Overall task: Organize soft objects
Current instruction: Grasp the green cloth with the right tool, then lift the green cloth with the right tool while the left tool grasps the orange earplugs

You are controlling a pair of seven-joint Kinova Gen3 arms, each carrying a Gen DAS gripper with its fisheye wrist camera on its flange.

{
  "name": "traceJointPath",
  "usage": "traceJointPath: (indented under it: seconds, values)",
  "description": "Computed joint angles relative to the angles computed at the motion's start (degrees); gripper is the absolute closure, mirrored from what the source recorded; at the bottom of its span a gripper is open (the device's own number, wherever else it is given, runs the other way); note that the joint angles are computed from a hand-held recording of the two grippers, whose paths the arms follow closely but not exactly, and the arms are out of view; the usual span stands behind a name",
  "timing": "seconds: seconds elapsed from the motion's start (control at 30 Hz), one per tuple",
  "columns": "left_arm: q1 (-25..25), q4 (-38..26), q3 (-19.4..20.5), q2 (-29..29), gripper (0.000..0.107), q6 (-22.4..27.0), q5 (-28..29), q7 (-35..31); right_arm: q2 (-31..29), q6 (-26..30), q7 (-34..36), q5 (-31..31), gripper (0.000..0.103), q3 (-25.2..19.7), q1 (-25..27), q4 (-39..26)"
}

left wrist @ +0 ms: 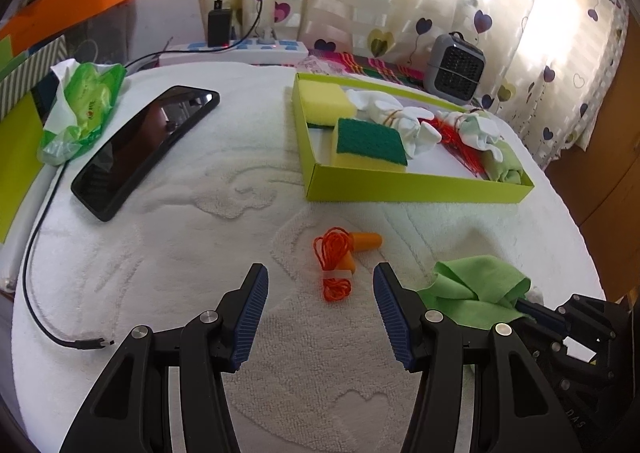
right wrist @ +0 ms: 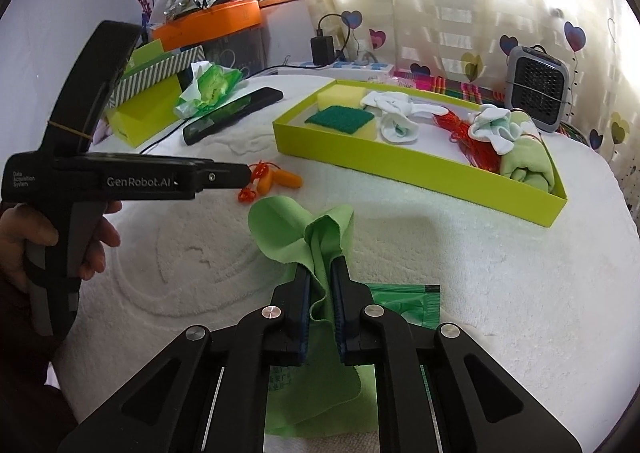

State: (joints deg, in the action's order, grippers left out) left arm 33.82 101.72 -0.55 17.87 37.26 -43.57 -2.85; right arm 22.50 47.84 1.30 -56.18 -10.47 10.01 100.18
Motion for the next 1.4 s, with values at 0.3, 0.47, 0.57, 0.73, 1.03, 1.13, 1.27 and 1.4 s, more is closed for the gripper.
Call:
traceJointPath:
  seconds: [0.3,0.47,0.57,0.73,1.03,1.13,1.27,1.4]
  values:
    - [0.47,-1.03,0.11,0.47,0.053,1.09,-0.25,-0.49,0.57,1.83,1.04,-3.34,0.097,0.09,1.45,-0.33]
    - [0.38,-1.14,0.13,0.53,0.053,1.06,-0.09,-0.67,0.74,2.87,1.78,-5.49,0.097,0.28,2.2,-0.23]
    - [0.43,-1.17,0.12,0.52,0.053,1.1,-0.1,-0.73,1.22,4.06,1.01,-6.36,0.097,0.7,2.52,-0.8]
    - [0.1,-1.12,0.1,0.66,0.053,0.77,0.41,-1.27,1.47,5.27,0.82,-8.16,0.097,0.99,3.18,-1.14]
    - [-2.1,-0.05,-0.01,0.4,0.053,-3.26,3.59,-3.66,7.39,18.79,-6.98,-10.53,0.097,1.13,6.7,-8.16]
    - [-2.31,-0.99,-0.03,1.11,0.053,-2.58,4.91,-5.73,8.56,20.54,-9.02,-11.65,0.097,0.86,7.41,-9.21]
    - [-2.23,-2.87,-0.47,2.2,0.053,-1.14,6.14,-8.18,10.31,23.37,-12.03,-12.29,0.097,0.39,8.22,-11.41]
    - [-2.89,-5.16,-0.38,3.62,0.053,0.57,7.99,-11.5,9.94,22.88,-11.82,-13.38,0.097,0.28,8.64,-11.16]
